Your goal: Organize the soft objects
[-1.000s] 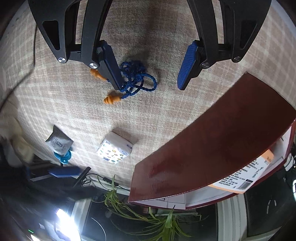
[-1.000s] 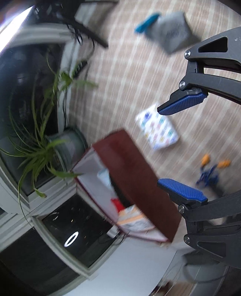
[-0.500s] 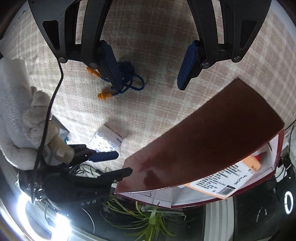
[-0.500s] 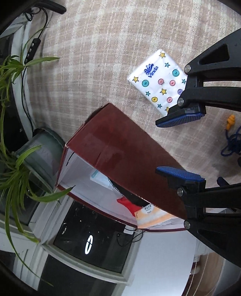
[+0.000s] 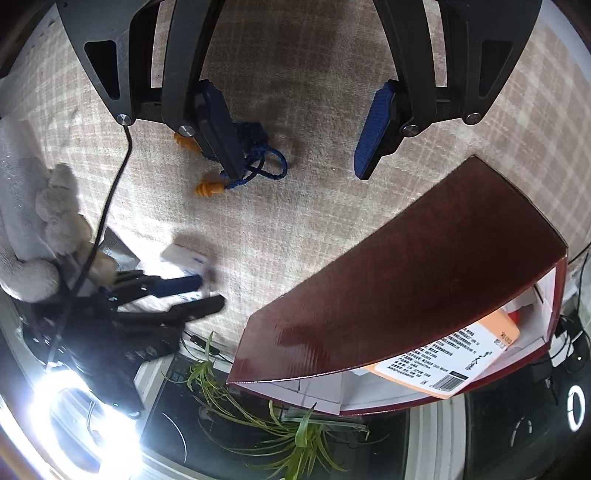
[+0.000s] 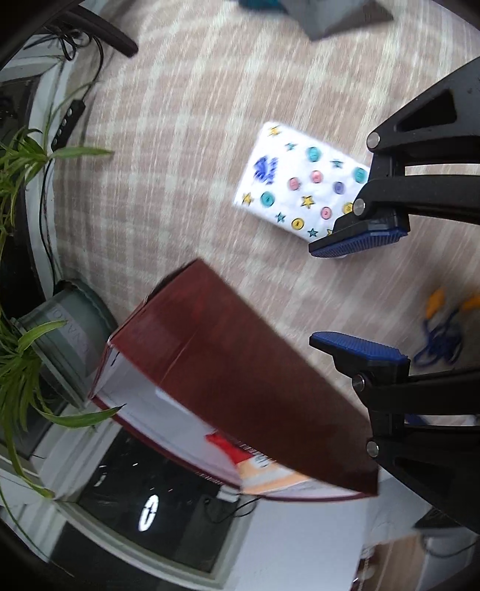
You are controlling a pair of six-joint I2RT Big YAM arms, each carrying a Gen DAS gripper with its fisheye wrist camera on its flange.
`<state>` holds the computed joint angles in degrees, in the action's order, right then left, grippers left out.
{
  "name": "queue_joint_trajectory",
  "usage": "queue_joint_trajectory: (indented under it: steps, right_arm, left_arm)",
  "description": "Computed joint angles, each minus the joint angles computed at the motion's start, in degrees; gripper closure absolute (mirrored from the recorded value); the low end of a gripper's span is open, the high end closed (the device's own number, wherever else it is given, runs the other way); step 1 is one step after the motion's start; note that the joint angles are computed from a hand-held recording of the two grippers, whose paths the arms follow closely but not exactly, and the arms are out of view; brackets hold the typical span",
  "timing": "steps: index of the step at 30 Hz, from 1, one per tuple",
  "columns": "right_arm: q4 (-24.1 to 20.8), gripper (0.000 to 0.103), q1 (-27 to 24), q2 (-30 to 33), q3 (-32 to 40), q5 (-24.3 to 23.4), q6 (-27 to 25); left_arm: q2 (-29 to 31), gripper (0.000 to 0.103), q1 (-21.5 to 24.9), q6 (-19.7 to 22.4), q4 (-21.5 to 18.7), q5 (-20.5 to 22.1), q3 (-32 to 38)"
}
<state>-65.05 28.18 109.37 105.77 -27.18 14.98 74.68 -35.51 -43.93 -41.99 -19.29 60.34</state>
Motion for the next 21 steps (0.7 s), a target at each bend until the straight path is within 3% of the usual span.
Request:
queue_joint_trajectory:
  steps: [4, 6, 9, 11, 13, 15, 21]
  right_arm:
    - [-4.69, 0.066, -1.30, -1.70, -1.01, 2.84, -7.35]
    - [-5.41, 0.063, -2.55, -3.22, -2.97, 2.10, -10.06]
    - [-2.71, 0.059, -4.54, -7.85, -8.36, 1.44, -12.18]
    - [0.86, 0.043, -5.32, -11.11, -12.02, 2.56, -13.29]
    - [4.74, 0.037, -5.78, -13.69, -15.08, 5.45, -13.21]
    - [7.26, 0.037, -6.02, -15.21, -17.08, 6.94, -13.04]
    - [8.42, 0.037, -5.58, -13.56, -16.29, 9.25, -13.91]
  left_arm:
    - [-0.53, 0.041, -0.39, 0.07, 0.04, 0.48, -0.31]
    - [-0.67, 0.041, -0.55, 0.03, 0.36, 1.51, -0.56]
    - [-0.49, 0.041, -0.99, 0.50, 1.03, 2.74, -0.84]
    - [0.11, 0.041, -1.42, 1.13, 1.00, 3.20, -0.71]
    - [0.77, 0.041, -1.59, 1.47, 1.17, 3.68, -0.57]
    - [1.38, 0.041, -1.43, 1.94, 1.39, 4.30, -0.38]
    - [3.02, 0.041, -1.12, 3.62, 1.80, 4.21, 0.64]
